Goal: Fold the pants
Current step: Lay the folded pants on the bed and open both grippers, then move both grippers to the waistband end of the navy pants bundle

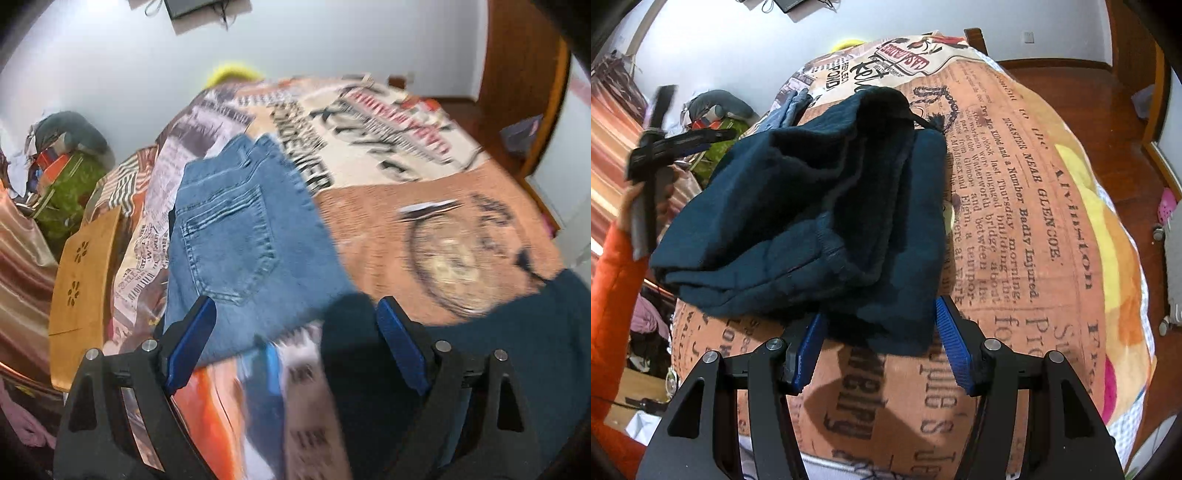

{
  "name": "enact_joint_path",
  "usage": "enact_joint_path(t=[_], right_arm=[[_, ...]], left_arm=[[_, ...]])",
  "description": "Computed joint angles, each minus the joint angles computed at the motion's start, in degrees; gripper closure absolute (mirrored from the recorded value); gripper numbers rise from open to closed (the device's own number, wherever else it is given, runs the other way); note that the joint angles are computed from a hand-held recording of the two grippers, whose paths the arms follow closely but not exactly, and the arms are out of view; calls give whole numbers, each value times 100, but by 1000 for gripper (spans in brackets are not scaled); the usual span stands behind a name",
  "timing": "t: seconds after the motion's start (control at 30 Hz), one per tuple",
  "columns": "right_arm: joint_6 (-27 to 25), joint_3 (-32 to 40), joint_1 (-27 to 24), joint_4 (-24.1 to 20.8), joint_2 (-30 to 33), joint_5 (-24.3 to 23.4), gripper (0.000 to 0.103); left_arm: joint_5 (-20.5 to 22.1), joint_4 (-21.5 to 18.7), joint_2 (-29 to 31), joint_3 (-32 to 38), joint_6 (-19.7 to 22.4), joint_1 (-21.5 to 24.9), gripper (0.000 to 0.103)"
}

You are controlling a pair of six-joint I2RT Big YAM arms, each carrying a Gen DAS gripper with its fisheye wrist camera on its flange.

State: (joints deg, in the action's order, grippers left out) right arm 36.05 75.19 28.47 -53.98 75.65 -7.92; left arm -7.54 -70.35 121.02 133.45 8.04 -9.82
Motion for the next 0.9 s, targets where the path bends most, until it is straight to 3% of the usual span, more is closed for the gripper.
enact_joint_path(t=[0.17,0.3,0.47,0.77,0.9], right_arm=[[-221,318,-208,-92,364,-97,47],[-497,734,-366,-243,776,48,47],[-998,1347,-536,-333,1325,149,47],[-1437,2055,-588,-70,1932,445,47],[-1418,2125,-610,-320,1955,578,47]], left_arm=[[25,-478,686,715,438,67,14],[163,-48,418,20,767,148,14],[869,-249,256,-254,569,460,14],[1299,-85,-442,-1390,-47,723,16],[1419,-55,-731,-1777,-144,729,16]])
